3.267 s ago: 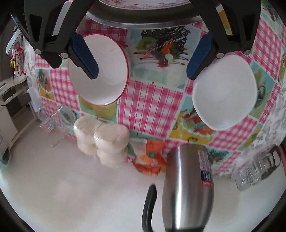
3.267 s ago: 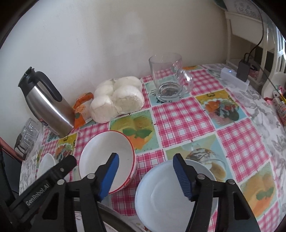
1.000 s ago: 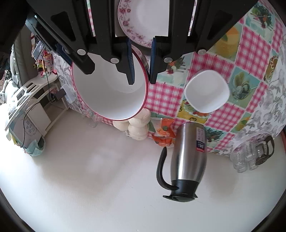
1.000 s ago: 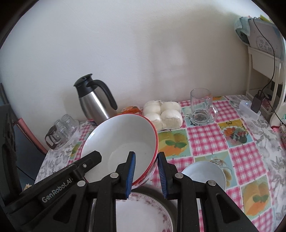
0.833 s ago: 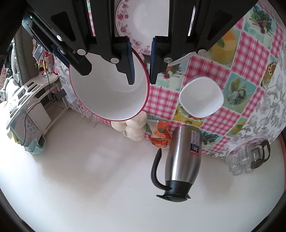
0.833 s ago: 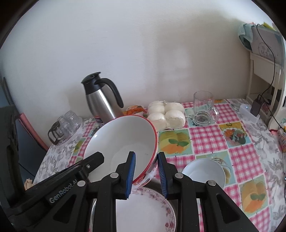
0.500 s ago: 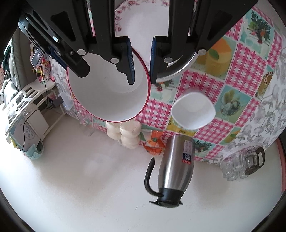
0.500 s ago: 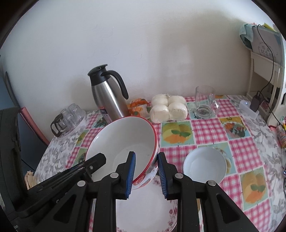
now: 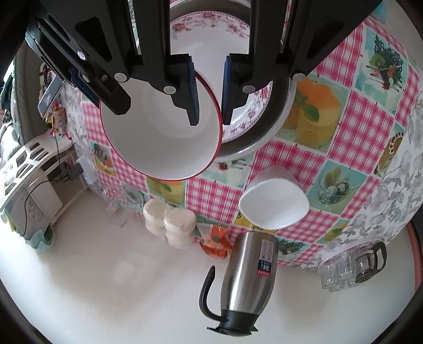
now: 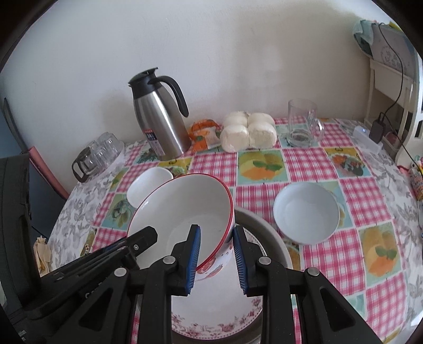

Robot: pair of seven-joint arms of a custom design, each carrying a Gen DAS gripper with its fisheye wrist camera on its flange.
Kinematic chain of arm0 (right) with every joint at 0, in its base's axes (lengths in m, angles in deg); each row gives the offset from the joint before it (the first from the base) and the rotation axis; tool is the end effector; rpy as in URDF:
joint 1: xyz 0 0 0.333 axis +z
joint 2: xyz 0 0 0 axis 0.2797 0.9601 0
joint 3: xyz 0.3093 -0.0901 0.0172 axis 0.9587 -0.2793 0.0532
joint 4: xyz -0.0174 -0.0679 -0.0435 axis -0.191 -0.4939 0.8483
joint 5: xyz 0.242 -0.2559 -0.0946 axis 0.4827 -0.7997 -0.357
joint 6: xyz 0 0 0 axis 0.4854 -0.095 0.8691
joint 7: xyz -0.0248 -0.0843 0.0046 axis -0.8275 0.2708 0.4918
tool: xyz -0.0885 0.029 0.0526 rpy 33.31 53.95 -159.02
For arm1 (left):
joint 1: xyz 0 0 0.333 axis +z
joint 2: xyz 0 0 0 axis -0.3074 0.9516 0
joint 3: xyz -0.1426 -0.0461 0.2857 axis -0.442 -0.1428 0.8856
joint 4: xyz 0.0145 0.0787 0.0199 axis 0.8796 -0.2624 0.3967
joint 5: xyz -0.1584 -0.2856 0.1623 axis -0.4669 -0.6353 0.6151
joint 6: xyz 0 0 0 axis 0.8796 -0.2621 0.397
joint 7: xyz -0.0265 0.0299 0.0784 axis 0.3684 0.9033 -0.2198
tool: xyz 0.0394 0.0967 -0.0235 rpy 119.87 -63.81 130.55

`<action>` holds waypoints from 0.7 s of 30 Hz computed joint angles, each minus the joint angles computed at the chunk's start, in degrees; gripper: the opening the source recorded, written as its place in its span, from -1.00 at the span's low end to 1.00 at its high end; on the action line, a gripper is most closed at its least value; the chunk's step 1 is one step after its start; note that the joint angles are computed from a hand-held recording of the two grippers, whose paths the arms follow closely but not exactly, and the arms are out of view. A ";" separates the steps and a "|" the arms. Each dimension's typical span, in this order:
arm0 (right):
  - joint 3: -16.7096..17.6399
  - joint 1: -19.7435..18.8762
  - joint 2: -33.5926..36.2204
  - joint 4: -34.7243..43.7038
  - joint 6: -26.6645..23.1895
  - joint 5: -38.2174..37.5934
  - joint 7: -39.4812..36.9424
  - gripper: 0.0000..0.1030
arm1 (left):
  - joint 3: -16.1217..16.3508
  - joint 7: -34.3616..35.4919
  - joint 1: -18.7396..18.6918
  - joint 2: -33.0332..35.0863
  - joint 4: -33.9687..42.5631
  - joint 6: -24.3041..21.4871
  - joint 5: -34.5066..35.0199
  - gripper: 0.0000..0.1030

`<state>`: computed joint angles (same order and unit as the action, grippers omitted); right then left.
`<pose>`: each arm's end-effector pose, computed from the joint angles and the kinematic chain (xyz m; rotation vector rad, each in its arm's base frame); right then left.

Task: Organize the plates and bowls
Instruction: 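Lower the red-rimmed bowl onto the rose plate inside the basin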

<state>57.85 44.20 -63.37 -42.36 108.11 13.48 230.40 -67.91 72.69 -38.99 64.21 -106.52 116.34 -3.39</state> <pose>0.6102 0.3283 0.4794 -1.4729 2.0568 -0.5445 0.6669 -0.3481 0.4616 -1.8986 2.1957 -0.9122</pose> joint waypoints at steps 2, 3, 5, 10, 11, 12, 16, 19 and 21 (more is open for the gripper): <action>0.41 -0.49 -0.07 -0.84 0.32 1.08 -0.33 -0.47 | 0.25 -0.18 -0.31 0.41 0.45 -1.08 0.40 -0.67; 0.53 -0.64 0.00 -1.03 0.36 1.54 -0.48 -0.47 | 0.24 -0.24 -0.35 0.79 0.93 -1.91 0.43 -0.67; 0.86 -1.07 0.25 -1.32 0.22 2.72 -1.21 -0.47 | 0.08 -0.19 -0.28 1.62 2.05 -3.81 0.30 -0.67; 1.44 -1.99 1.33 -1.16 0.18 5.78 -3.22 -0.47 | 0.54 -1.05 -0.79 3.07 4.10 -6.98 0.99 -0.67; 1.65 -2.25 1.56 -1.20 0.28 6.62 -3.73 -0.47 | 0.72 -1.31 -0.94 3.30 4.48 -7.55 1.30 -0.67; 1.74 -2.38 1.78 -1.09 0.35 7.23 -4.14 -0.47 | 0.87 -1.55 -1.06 3.61 5.08 -8.27 1.60 -0.67; 1.71 -2.40 2.44 -0.80 0.54 8.63 -5.33 -0.47 | 0.86 -1.79 -0.99 4.15 5.84 -9.08 2.03 -0.67; 1.60 -2.31 2.67 -0.76 0.72 9.17 -5.78 -0.47 | 0.95 -1.84 -1.01 4.17 5.90 -9.29 2.40 -0.67; 1.64 -2.34 2.88 -0.66 0.66 9.68 -6.13 -0.47 | 1.01 -1.89 -1.09 4.32 6.19 -9.59 2.65 -0.67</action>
